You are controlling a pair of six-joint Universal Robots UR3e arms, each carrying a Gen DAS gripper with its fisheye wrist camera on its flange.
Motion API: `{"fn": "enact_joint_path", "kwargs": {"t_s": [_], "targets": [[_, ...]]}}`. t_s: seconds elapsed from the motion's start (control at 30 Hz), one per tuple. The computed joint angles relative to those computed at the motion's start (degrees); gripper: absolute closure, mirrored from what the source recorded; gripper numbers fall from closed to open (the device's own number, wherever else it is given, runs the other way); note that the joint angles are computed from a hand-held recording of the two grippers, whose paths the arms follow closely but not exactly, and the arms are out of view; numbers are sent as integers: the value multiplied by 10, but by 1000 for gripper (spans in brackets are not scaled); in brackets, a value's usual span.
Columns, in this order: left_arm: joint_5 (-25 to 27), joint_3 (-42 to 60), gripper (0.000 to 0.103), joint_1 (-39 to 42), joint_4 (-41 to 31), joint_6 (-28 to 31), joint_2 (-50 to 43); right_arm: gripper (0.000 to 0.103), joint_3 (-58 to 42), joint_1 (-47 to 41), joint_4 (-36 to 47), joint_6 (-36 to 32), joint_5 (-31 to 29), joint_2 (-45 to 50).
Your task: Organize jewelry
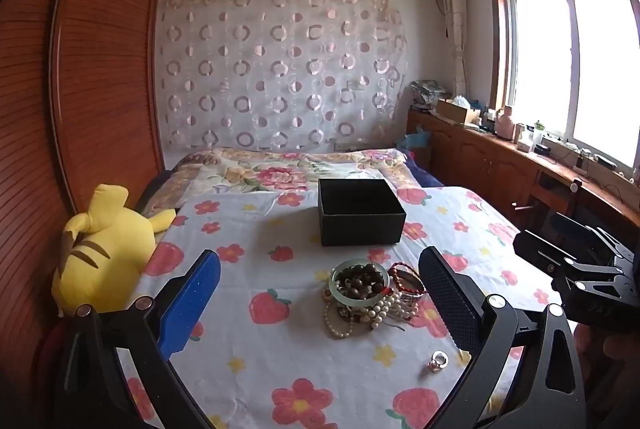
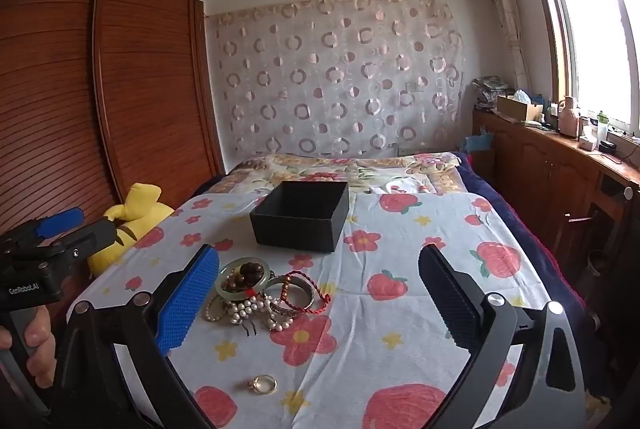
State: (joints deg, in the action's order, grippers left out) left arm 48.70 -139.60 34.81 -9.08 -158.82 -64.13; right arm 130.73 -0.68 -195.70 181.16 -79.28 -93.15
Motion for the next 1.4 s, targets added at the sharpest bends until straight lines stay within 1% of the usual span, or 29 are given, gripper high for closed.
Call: {"fn": "enact_joint_path", "kwargs": {"t_s": [0.53,0.57,0.87,0.9,1.4], "targets": [[10,4,7,-7,5,-5,-3,2,3,-2,2,6,5,-6],[2,-1,7,-2,7,0,-2,2,3,-2,2,6,5,-6],[-5,-4,7,8,-5,3,15,2,3,-2,1,8,6,-7],[6,-4,7,-6,17,-3,-2,2,3,-2,1,8,6,-7],[8,-5,7,-6,20,-4,-2,2,4,-1,-2,9,5,-5]]}}
